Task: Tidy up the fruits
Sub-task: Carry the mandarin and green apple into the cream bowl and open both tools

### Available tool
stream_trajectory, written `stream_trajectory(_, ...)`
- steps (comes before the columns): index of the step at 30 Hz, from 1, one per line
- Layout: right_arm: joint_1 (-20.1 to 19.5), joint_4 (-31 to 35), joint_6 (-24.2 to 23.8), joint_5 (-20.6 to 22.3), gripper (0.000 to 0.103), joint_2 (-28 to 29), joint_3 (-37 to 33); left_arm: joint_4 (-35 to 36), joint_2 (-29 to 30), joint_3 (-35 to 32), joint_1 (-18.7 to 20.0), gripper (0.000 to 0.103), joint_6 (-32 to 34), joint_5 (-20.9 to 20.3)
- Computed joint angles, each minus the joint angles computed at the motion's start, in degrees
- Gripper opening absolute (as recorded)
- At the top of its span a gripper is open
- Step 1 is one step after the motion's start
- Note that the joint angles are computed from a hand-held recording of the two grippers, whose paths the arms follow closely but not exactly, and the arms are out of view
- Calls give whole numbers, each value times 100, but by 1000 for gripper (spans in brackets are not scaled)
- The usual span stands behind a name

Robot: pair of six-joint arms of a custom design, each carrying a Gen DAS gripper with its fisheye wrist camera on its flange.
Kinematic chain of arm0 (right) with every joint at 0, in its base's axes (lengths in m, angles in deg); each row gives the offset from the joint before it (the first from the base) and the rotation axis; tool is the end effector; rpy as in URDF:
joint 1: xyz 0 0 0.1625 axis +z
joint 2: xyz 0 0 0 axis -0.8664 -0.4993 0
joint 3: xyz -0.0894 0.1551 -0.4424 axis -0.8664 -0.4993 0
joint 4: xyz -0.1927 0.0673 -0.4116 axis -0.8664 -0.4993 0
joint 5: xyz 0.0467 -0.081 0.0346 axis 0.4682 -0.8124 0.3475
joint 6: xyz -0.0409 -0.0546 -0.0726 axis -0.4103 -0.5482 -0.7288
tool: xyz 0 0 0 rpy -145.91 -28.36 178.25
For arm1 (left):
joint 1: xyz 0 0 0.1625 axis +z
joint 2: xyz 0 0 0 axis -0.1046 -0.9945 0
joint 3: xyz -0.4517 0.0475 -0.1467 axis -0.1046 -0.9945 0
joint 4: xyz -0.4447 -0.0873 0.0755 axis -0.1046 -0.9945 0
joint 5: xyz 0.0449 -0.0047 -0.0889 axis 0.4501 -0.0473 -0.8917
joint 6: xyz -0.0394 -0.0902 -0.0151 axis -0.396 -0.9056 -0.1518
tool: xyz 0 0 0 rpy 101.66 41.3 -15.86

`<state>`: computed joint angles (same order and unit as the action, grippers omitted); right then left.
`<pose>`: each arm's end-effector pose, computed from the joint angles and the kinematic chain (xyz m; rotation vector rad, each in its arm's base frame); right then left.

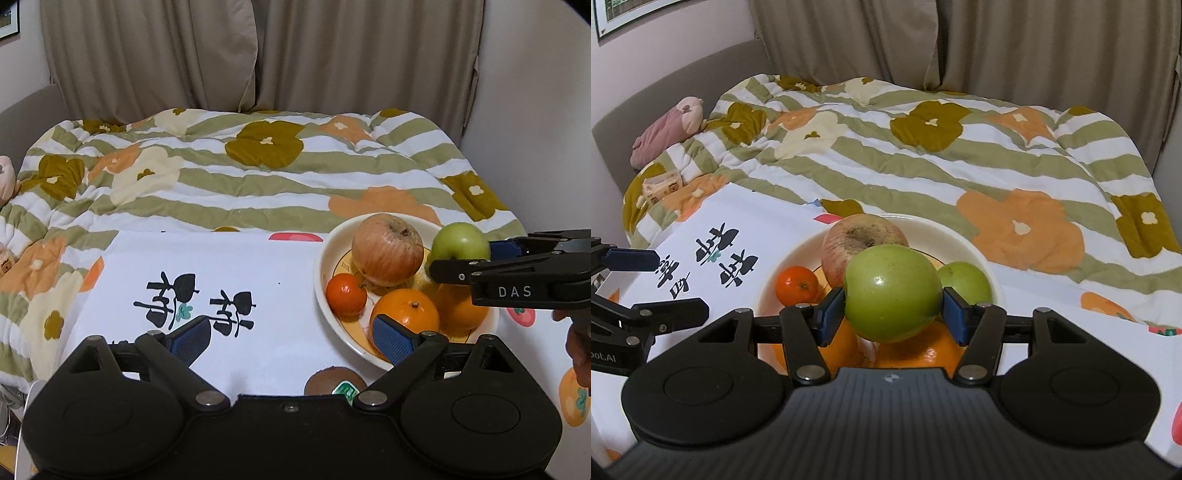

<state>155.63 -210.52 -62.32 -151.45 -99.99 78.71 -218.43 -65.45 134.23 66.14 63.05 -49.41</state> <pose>0.1959 -0.8190 0.0566 1.1336 -2.4660 0.6285 -0.1381 -0.6817 0.1505 0.1149 2.1393 -0.9533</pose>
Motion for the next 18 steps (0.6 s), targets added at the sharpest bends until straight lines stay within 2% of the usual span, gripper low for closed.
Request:
stream_trajectory(2, 13, -212, -107, -7, 99, -6, 87, -2, -16, 43, -9, 97, -21, 19)
stream_trajectory(3, 20, -351, -155, -22, 101, -9, 139, -12, -17, 58, -16, 97, -29, 30)
stream_trajectory(18, 57, -669, 38, -137, 102, -333, 560, -331, -103, 270, -161, 97, 149, 194)
